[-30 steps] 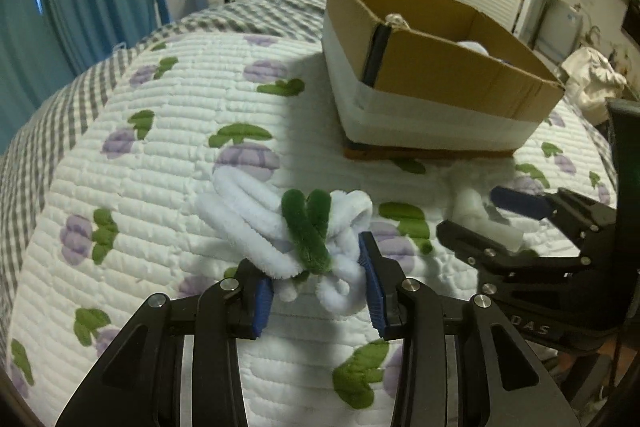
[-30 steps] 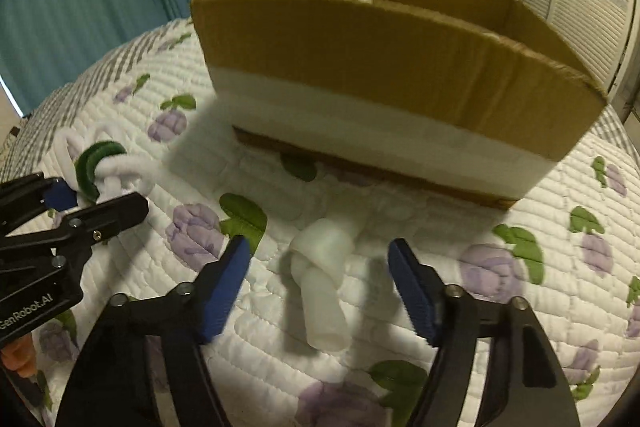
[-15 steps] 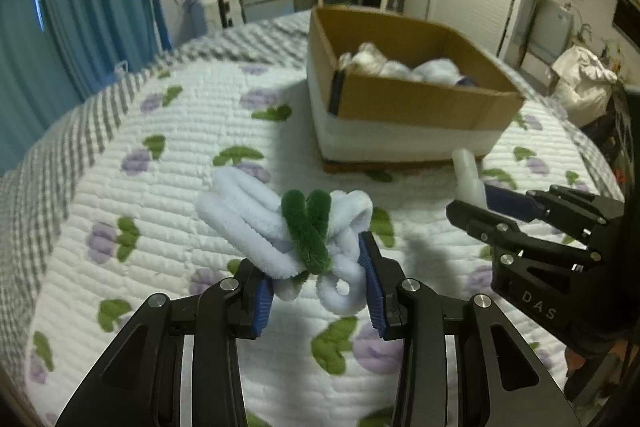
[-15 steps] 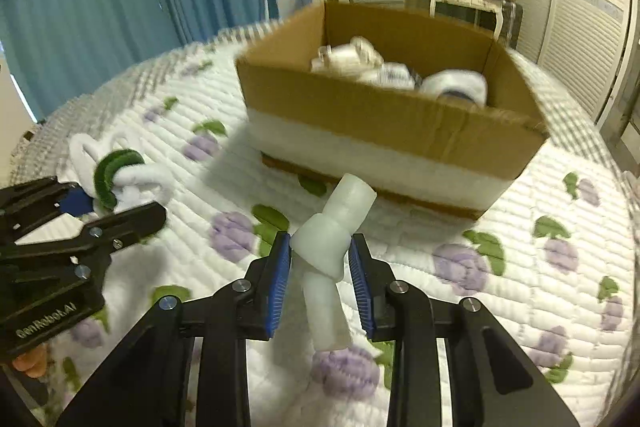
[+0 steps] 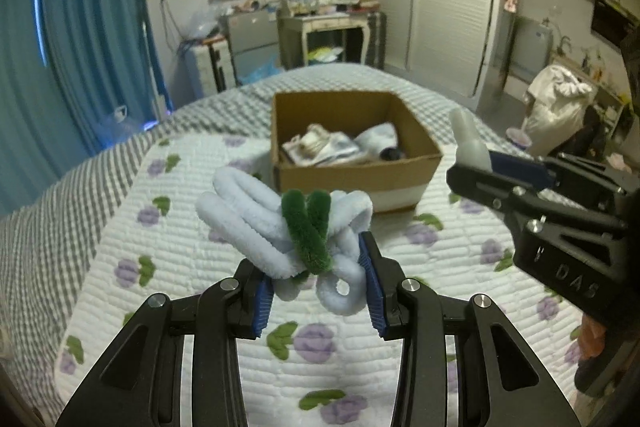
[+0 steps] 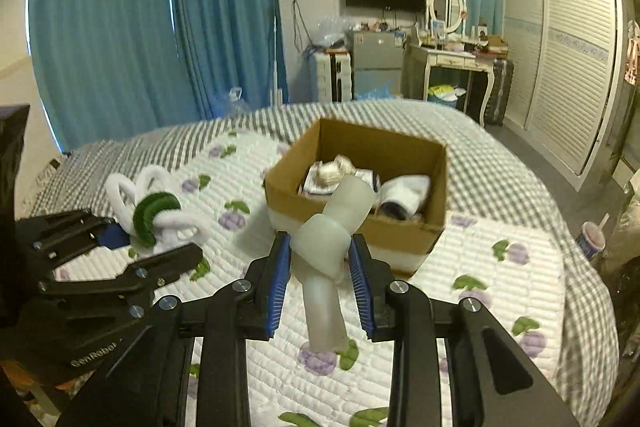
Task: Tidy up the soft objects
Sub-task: 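Carry the toy and plastic bone into the cardboard box and open both tools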
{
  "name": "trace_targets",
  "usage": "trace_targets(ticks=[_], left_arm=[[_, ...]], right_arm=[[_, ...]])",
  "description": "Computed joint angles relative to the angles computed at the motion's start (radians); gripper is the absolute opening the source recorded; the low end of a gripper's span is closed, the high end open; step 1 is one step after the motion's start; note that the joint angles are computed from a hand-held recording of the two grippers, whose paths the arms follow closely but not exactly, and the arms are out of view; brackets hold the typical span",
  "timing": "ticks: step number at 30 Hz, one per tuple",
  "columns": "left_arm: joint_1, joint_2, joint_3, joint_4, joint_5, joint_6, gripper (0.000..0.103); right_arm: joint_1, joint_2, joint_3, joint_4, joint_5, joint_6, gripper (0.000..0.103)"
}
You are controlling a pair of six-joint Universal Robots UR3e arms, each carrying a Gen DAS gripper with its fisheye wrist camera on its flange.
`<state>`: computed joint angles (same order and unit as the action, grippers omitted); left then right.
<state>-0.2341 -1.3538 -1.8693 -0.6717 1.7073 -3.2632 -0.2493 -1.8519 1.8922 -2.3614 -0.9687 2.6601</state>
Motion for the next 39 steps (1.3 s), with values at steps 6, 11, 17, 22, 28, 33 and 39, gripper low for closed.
trace_targets(ticks=[6,11,17,22,28,33,39], left_arm=[[-0.011,-0.107,0.162,-0.005,-0.014,0.030,0.038],[0.030,-0.226,0.312,0.009,-0.069,0.081,0.038],[0.056,-0.461,0.556,-0.004,-0.069,0.149,0.038],[0.094,-0.629,0.707,-0.034,-0.112,0.165,0.038],[0.102,-0.820,0.869,-0.055,-0.098,0.219,0.038],[0.140,-0.857,0.833,0.004,-0.155,0.189,0.040],[0.120,-0.814,0.747,0.084,-0.121,0.134,0.084]], right_arm=[[-0.026,0.066,-0.143,0.022,0.026,0.005,0.030],[-0.005,0.204,-0.292,-0.026,0.009,0.037,0.030],[0.053,0.474,-0.545,-0.071,-0.046,0.107,0.030],[0.102,0.697,-0.781,-0.020,-0.088,0.150,0.030],[0.146,0.934,-1.041,0.053,-0.139,0.191,0.030],[0.147,1.096,-1.238,0.157,-0.108,0.229,0.030],[0.139,1.193,-1.382,0.209,-0.114,0.306,0.060]])
